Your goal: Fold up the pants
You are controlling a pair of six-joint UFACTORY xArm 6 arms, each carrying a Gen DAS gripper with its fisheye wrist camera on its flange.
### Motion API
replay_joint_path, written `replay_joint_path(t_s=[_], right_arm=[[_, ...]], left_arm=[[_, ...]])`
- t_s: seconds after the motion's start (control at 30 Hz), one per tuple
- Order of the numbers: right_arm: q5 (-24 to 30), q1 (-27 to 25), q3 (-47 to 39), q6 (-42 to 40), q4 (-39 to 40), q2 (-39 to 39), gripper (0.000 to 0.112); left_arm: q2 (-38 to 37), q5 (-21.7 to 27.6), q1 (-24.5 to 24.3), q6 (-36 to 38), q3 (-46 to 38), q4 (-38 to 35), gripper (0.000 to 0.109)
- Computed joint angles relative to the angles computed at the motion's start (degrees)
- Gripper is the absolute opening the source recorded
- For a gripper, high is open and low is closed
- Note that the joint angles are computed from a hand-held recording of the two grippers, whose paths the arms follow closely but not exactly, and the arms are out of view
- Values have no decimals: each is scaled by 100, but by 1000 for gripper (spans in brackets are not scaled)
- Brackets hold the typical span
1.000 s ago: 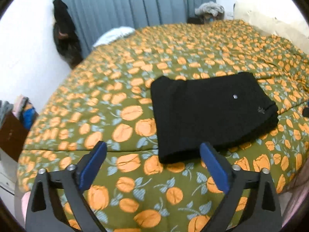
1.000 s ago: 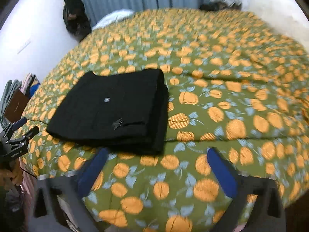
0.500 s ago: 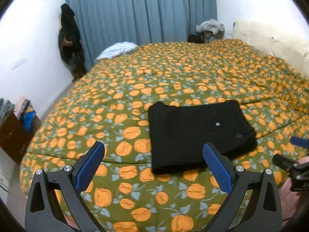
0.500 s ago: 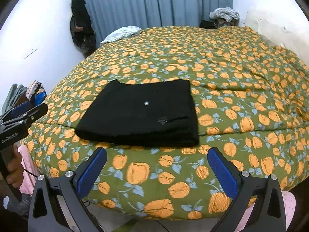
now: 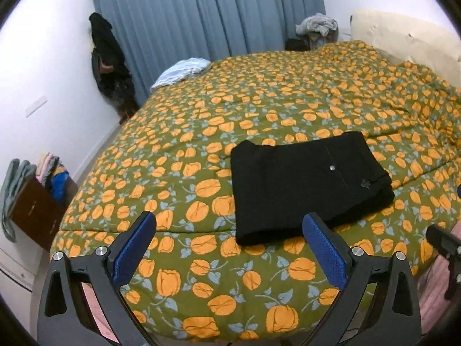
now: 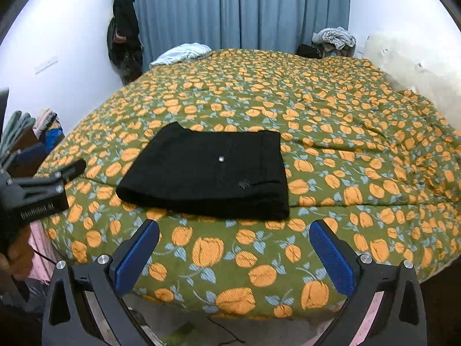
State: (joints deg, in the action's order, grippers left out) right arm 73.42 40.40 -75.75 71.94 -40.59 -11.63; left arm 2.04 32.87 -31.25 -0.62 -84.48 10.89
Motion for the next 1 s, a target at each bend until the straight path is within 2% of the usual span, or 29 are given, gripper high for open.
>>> replay_joint_path(t_s=[0.13, 0.23, 0.33, 0.73, 1.0], right_arm=[[286, 69, -56, 94, -63, 37, 103], [251, 35, -15, 169, -25, 26, 103], [213, 28, -37, 79, 19, 76, 103], [426, 67, -135, 90, -6, 170, 103], [447, 81, -130, 141, 16, 180, 103]], left_arm=[[174, 511, -28, 461, -259, -534, 102], [225, 846, -42, 667, -348, -911, 102], [227, 1020, -71, 686, -355, -990, 102], [308, 1296, -55, 589, -465, -1025, 102], [299, 1287, -48, 629, -449, -1038, 102]])
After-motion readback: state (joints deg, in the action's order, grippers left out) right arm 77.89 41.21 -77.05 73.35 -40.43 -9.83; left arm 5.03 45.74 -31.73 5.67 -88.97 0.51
